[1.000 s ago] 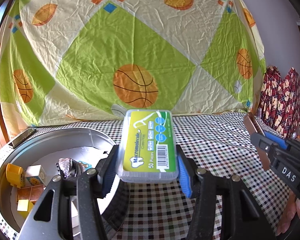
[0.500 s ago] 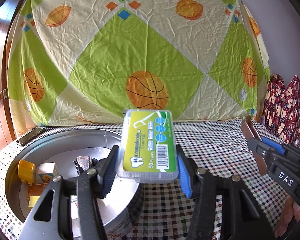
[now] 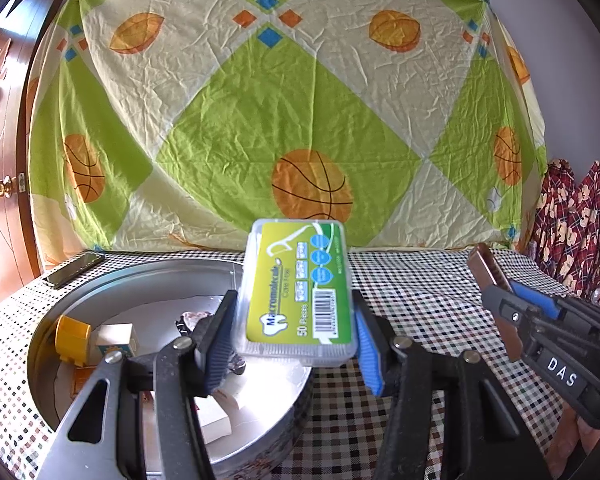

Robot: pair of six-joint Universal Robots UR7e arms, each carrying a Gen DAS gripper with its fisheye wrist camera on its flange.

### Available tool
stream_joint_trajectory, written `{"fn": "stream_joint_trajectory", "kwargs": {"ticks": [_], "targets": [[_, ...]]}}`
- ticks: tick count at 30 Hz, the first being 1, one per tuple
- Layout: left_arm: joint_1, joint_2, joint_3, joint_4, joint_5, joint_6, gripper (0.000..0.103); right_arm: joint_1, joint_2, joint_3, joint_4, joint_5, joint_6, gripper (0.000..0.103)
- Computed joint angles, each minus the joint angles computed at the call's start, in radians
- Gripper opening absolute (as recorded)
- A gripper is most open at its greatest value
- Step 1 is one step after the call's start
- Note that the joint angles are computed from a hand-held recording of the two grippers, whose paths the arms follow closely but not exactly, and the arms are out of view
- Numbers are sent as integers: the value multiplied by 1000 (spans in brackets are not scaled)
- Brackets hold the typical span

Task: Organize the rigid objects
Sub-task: 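Carry the green toothpick box and brown comb over the silver tin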

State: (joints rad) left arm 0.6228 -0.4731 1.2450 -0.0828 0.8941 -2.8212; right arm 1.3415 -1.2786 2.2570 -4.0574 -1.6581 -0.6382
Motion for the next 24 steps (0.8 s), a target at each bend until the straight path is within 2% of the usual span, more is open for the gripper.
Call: {"fn": "stream_joint_trajectory", "kwargs": {"ticks": [24], "targets": [[23,-55,54,-28,-4,-29,53,65,72,-20,5,7,-33,28]]}}
